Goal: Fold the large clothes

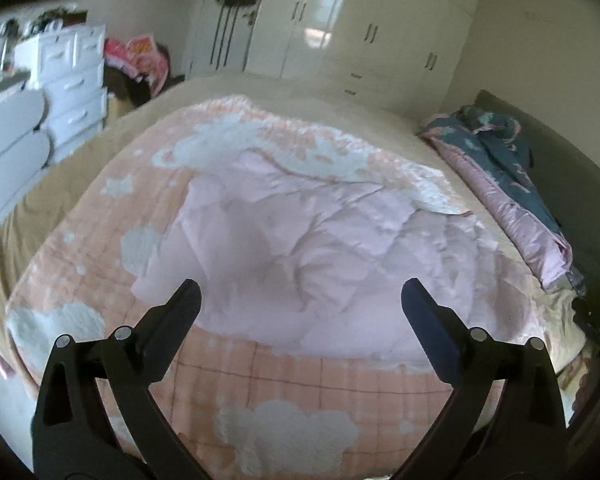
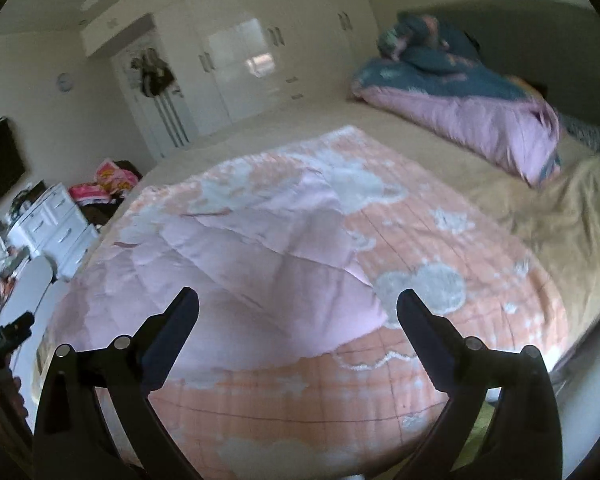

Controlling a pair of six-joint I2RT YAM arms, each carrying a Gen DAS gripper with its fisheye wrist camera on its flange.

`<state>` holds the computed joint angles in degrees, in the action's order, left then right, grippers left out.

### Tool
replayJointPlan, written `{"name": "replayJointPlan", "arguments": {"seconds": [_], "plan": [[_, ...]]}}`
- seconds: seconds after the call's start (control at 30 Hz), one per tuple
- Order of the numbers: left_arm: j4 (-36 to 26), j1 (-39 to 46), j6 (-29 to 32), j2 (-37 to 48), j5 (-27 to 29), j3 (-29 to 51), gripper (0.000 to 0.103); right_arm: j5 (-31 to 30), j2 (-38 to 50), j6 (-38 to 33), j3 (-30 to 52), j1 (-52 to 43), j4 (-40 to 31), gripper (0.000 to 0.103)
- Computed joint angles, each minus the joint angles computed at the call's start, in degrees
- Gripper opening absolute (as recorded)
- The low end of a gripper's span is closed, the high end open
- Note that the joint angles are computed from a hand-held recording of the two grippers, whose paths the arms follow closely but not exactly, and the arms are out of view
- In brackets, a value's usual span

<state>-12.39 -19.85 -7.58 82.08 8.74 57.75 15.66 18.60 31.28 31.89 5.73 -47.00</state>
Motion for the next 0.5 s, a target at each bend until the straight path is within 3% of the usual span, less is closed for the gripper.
{"name": "replayJointPlan", "arguments": {"seconds": [0.13,0.23,0.33,0.5], "plan": [[-0.2,-2.1,0.7,-3.2,-2.1,-1.1,0.094,20.5,3.8,10.4,5.3,24.8,-5.7,0.099],[-0.2,-4.2,0.5,-5.2,-4.0,-2.0,0.094,30.6,9.1,17.7,9.0,38.9,-10.3,0.099],[0.0,-5.6,0.3,-6.4,-5.5,-3.0,0.094,35.1,13.3,21.7,11.3,46.6,-12.6,0.099],[0.3,-8.8,0.0,-8.6,-6.7,-5.7,0.094,36.0,16.8,24.9,11.9,51.9,-11.6,0.099]]}}
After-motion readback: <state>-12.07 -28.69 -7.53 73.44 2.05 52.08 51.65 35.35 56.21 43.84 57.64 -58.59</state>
